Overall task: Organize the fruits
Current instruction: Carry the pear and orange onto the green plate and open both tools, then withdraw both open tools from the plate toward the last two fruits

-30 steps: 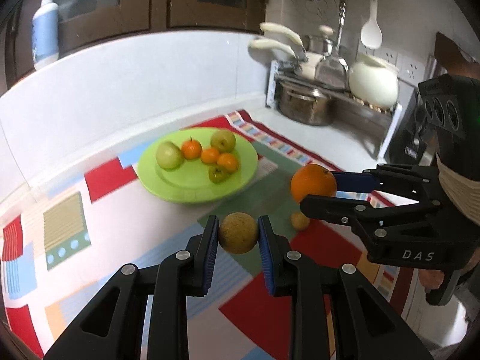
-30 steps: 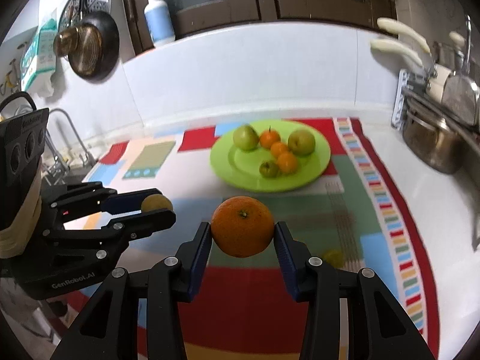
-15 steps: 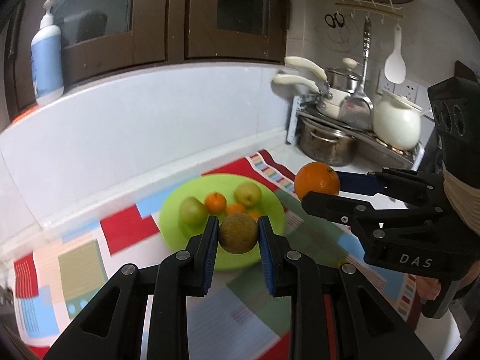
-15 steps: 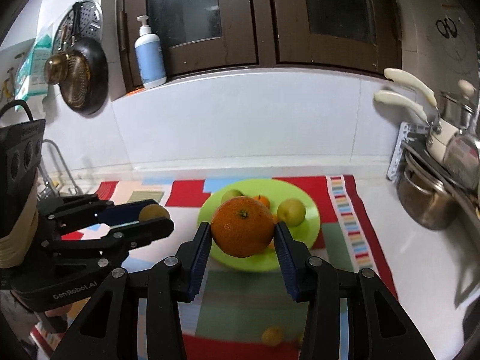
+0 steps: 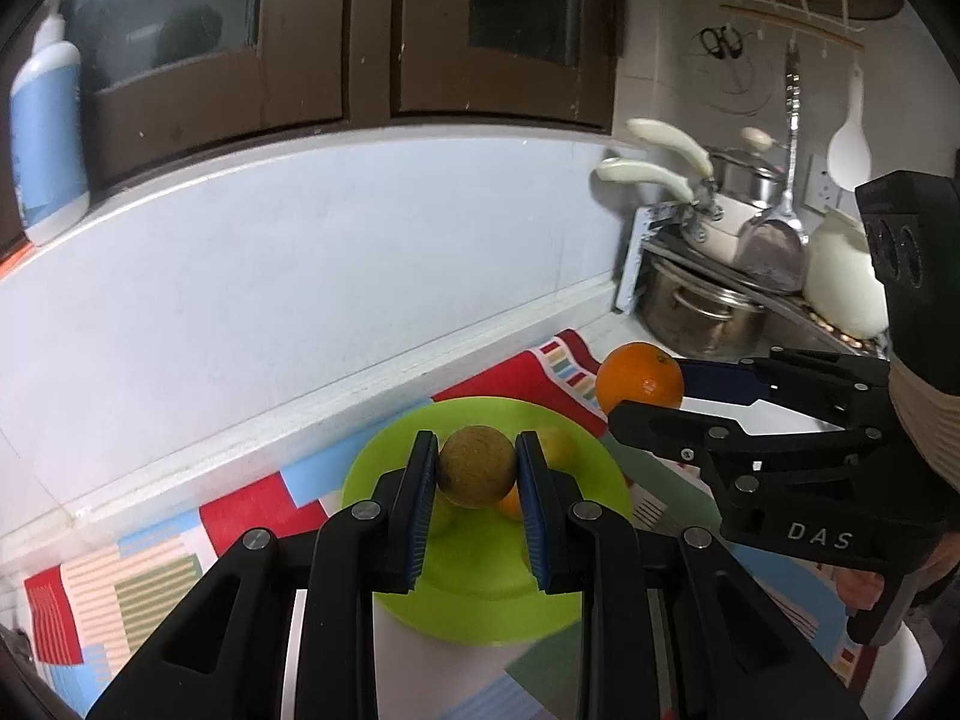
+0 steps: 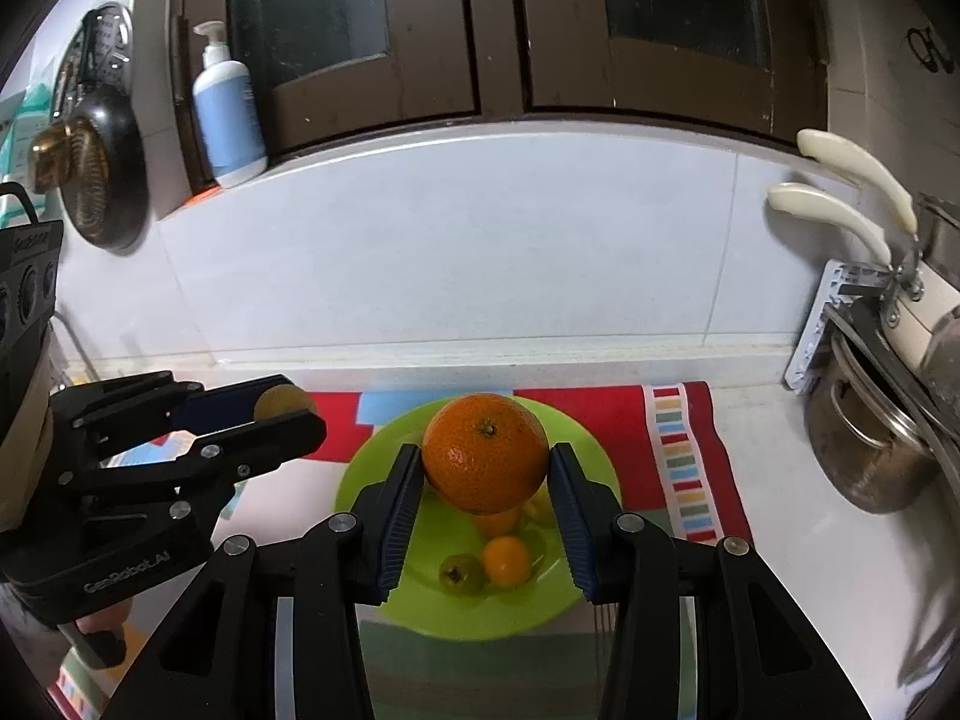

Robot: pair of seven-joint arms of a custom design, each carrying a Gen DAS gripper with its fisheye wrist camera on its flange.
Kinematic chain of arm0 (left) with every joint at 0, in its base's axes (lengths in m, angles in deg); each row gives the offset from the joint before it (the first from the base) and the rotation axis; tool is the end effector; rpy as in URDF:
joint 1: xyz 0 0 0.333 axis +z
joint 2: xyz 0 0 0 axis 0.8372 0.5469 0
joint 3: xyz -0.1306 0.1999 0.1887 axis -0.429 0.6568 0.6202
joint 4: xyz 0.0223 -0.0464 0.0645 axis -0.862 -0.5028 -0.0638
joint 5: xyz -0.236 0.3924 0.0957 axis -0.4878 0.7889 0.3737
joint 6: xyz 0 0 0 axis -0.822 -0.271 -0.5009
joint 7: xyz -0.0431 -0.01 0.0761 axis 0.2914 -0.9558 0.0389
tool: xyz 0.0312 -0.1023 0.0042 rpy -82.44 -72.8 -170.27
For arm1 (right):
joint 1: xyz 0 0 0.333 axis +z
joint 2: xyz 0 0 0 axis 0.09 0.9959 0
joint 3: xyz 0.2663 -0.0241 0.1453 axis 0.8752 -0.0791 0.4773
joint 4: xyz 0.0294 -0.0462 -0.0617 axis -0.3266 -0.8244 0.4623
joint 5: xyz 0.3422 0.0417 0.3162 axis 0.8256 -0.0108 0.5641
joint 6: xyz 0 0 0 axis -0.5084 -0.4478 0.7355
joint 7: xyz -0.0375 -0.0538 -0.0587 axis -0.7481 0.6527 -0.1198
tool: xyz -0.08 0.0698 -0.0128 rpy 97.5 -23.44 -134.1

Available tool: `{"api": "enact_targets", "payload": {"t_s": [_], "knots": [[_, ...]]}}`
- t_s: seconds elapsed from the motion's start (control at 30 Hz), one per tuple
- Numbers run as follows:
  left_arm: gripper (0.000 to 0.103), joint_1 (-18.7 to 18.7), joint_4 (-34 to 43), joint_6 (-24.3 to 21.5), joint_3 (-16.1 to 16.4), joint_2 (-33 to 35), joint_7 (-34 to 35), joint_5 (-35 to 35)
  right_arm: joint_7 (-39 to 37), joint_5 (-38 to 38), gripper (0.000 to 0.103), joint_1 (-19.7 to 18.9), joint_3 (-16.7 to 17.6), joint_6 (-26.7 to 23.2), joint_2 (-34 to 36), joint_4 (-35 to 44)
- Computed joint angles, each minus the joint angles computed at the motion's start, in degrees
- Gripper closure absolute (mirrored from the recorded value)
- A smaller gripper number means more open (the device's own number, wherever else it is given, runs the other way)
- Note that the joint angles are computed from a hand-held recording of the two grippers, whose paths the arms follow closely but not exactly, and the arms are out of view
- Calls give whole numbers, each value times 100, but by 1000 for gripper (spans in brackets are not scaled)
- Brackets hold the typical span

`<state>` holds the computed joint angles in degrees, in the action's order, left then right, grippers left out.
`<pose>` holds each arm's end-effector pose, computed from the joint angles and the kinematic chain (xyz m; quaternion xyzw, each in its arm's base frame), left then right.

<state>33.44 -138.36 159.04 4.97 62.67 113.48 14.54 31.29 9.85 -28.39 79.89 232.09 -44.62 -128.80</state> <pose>0.6246 -0.2398 0.3696 -0.5198 0.7233 -0.3794 0.2503 0.6436 0.1789 0.3665 -0.7303 0.5114 -0.2256 0.3927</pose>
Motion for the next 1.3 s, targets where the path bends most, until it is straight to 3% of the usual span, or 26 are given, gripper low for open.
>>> {"api": "enact_targets", "payload": {"t_s": [0.13,0.2,0.43,0.77,0.9,0.97,1.13,1.2,1.3], "knots": [[76,285,435,-198,-181,396,-13,70,-190,89,59,612,-568,-228,290,428],[76,246,633,-291,-88,582,-90,167,-301,167,59,935,-869,-345,446,659],[76,484,1402,-655,-183,1291,-256,450,-738,475,59,1616,-1449,-809,1070,1451],[76,823,2068,-982,-466,1934,-169,692,-1363,1018,59,2207,-1964,-1320,1684,2263],[62,737,2033,-885,-375,1930,-199,772,-1543,1277,59,2400,-2135,-1397,1780,2418],[61,636,1927,-804,-255,1850,-281,782,-1415,1338,52,2692,-2464,-1377,1696,2406],[55,43,1516,-628,409,1521,-749,920,-1334,1624,50,3090,-2948,-1143,1329,2055],[53,-442,1268,-513,913,1344,-1050,1028,-1257,1728,41,3221,-3119,-974,1092,1779],[51,-1113,949,-388,1577,1122,-1350,1165,-1114,1775,41,3296,-3242,-636,762,1355]]}}
